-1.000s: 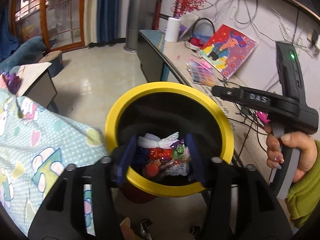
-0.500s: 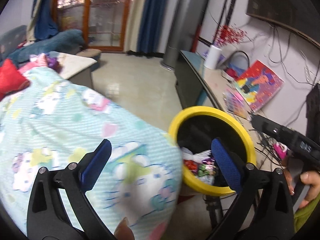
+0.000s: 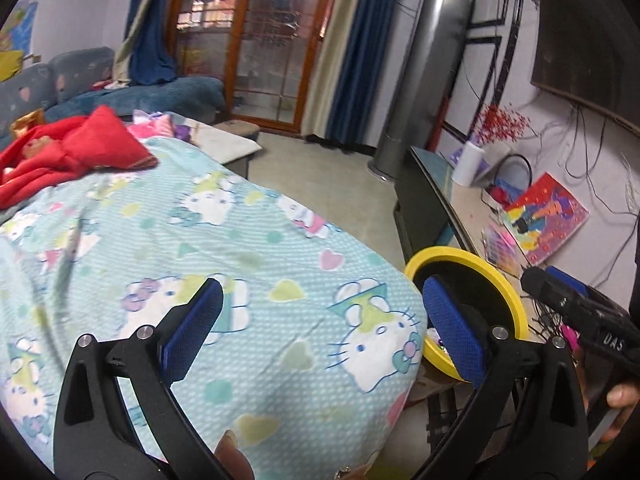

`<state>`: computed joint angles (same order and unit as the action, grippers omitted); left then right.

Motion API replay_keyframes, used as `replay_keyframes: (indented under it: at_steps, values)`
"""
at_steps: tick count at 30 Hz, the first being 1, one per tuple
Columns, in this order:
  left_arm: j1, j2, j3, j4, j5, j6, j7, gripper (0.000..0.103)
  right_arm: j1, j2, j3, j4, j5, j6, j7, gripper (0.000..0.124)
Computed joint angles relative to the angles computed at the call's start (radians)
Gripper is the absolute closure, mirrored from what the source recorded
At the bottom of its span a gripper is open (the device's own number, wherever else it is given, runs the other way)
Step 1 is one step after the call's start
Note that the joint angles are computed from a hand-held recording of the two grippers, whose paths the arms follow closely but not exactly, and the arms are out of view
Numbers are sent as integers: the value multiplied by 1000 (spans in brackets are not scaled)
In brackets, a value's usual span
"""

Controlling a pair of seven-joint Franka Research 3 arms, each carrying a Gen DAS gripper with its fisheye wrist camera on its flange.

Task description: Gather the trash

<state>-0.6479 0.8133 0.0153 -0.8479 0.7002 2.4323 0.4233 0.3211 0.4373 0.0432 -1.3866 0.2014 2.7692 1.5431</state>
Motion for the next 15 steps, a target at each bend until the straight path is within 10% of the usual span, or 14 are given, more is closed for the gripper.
replay_keyframes:
  at_steps: [8,15]
  values:
    - [-55,-237,52,-351,254,43,-274,11,166,-119,-143,-220,-254,214,216,27]
    - [-74,-359,30,-526,460,14,-473,11,467,-154,-499,-332,-613,388,569,27]
